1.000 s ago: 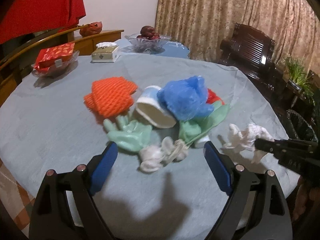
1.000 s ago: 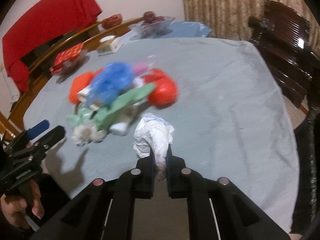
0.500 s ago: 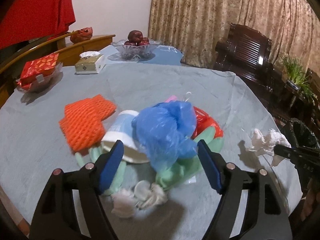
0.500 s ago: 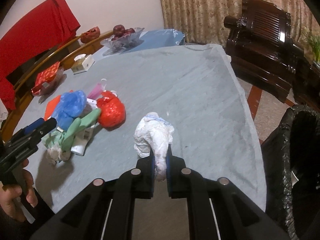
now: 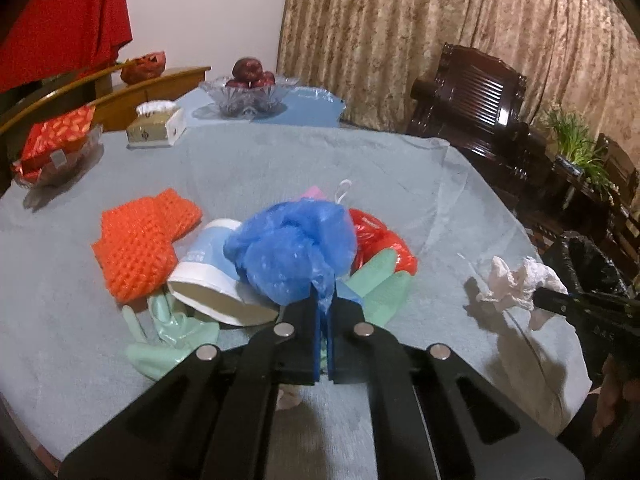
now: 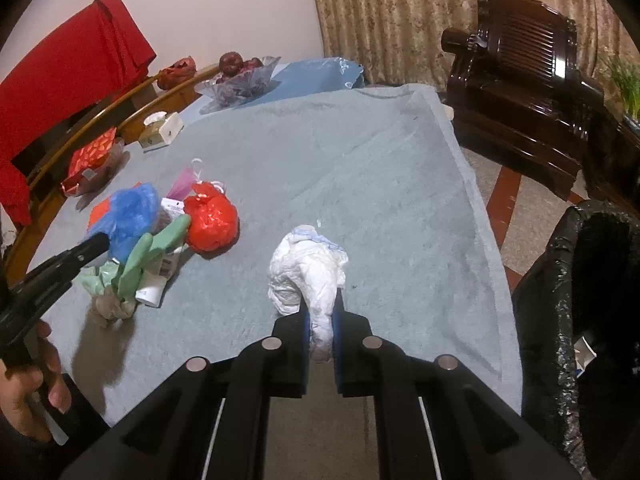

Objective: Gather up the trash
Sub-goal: 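Grasp the blue plastic bag with the left gripper while the right gripper holds the tissue, then carry the bag and tissue over the bin and open both grippers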

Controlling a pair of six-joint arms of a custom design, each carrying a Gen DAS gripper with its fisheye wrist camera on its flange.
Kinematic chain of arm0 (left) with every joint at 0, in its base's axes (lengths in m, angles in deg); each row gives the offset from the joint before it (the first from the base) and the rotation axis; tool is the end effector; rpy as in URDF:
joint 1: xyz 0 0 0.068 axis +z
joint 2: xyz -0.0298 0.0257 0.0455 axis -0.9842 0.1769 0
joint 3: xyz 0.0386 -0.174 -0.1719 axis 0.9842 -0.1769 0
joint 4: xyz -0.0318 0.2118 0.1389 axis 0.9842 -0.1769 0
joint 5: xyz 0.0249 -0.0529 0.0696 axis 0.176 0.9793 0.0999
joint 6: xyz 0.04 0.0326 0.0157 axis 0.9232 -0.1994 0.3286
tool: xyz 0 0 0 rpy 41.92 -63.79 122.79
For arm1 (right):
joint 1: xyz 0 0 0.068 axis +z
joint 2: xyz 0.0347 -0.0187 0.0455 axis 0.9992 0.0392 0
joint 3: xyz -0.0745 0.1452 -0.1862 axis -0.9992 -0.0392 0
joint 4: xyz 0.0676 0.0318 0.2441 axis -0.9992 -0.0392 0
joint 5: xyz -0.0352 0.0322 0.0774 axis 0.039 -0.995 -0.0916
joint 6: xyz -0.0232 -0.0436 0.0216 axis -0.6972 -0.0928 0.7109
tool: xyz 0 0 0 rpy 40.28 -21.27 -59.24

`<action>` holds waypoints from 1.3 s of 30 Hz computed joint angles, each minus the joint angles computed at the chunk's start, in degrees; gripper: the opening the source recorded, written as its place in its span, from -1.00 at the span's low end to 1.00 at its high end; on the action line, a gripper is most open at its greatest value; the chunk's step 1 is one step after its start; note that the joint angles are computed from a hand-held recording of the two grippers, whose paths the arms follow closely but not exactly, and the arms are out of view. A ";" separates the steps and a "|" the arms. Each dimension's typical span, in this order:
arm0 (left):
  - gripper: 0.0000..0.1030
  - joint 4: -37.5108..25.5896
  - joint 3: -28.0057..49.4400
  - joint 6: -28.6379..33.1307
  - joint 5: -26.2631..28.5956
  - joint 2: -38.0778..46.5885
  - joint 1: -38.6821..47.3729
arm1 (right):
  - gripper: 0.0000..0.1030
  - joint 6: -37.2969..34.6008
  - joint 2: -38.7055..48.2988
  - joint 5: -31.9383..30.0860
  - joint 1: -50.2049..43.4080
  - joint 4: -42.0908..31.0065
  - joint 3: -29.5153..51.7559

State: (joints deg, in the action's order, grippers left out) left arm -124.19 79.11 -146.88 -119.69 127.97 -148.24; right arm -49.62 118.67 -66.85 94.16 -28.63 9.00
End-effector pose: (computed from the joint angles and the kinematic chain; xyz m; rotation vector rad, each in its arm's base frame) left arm 0.1150 -0.2180 0.1925 -0.3647 2.2365 0.0277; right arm 0.2279 0.0393 0.1920 -0.5317 2.4034 0.4530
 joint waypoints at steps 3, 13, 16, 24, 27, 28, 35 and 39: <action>-0.97 -5.27 2.93 -2.99 -2.22 0.10 -2.52 | -0.82 0.39 -1.04 -0.02 0.24 -0.74 0.53; -0.98 -20.72 12.70 -9.82 -7.55 1.21 -7.95 | -0.82 0.70 -5.95 -0.51 0.44 -4.42 2.11; -0.97 -23.96 14.23 -11.91 -8.22 0.60 -9.09 | -0.82 0.65 -7.45 -0.42 0.53 -5.43 2.13; -0.97 -28.82 21.79 -13.73 -8.72 4.97 -12.94 | -0.82 -1.24 -11.42 -2.43 -3.47 -10.24 3.79; -0.98 -27.74 24.64 -11.71 -8.47 7.45 -13.40 | -0.82 -2.84 -12.63 -3.92 -6.93 -13.01 5.09; -0.97 -26.61 25.50 -10.20 -8.36 8.17 -13.30 | -0.82 -3.94 -13.16 -4.55 -8.84 -14.37 5.68; -0.98 -14.39 33.86 6.71 -7.77 15.05 -11.27 | -0.82 -14.54 -11.67 -12.29 -25.61 -21.68 10.98; -0.98 -3.46 41.43 19.84 -4.76 22.55 -8.63 | -0.82 -22.50 -6.63 -16.19 -37.42 -24.75 15.23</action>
